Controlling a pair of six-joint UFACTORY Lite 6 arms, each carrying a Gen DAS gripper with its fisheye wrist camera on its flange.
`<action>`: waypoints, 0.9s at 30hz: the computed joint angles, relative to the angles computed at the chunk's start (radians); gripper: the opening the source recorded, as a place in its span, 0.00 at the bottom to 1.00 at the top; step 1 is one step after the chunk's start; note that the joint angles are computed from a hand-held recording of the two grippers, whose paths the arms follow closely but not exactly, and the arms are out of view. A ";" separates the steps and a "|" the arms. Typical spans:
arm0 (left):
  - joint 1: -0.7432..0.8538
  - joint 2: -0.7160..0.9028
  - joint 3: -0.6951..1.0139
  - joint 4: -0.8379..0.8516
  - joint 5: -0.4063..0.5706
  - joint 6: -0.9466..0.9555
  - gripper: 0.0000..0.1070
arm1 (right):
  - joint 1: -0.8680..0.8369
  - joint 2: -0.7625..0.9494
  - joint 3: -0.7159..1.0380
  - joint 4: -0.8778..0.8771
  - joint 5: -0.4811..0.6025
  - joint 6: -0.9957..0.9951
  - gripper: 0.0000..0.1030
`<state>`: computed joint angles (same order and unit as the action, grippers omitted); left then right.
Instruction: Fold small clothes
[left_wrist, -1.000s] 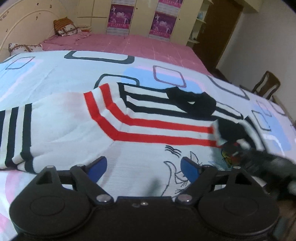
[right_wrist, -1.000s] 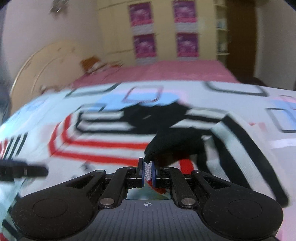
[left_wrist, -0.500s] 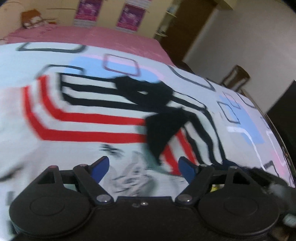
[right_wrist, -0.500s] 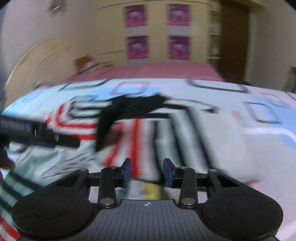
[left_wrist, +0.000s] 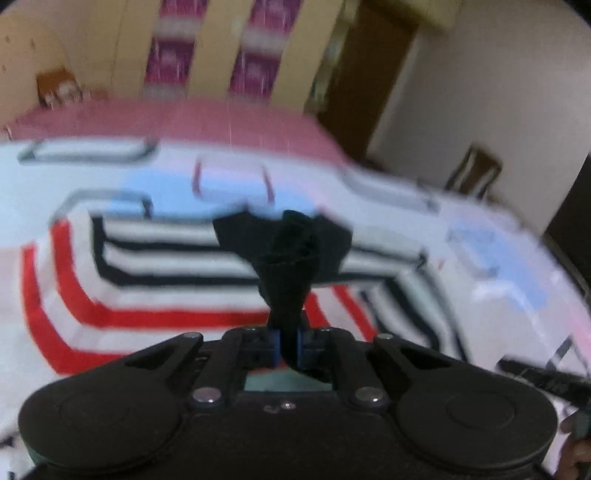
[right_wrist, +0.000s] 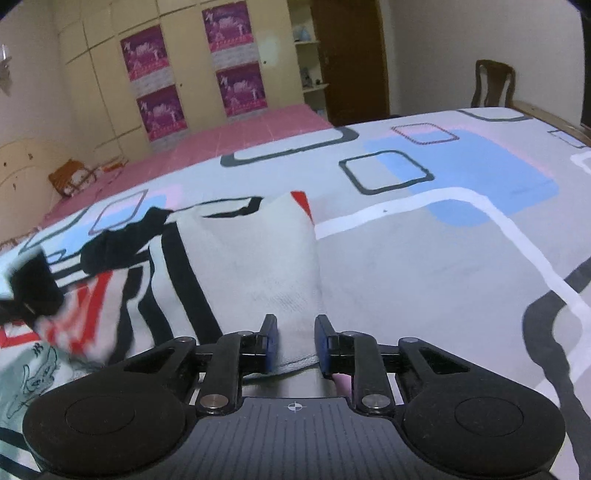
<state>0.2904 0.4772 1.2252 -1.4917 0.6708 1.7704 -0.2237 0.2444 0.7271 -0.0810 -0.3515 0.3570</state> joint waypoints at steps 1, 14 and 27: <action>0.015 -0.019 -0.030 -0.029 0.001 0.033 0.07 | -0.001 0.011 0.012 -0.032 0.006 0.021 0.15; 0.078 0.032 -0.050 -0.102 -0.039 0.035 0.72 | -0.067 -0.031 -0.015 -0.275 -0.024 0.162 0.13; 0.086 0.124 0.060 -0.019 -0.084 -0.007 0.02 | -0.022 0.163 0.208 -0.605 -0.021 0.364 0.13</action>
<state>0.3765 0.6008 1.2852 -1.5110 0.5871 1.7632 -0.2455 0.4078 0.9350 -0.6863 -0.3727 0.7207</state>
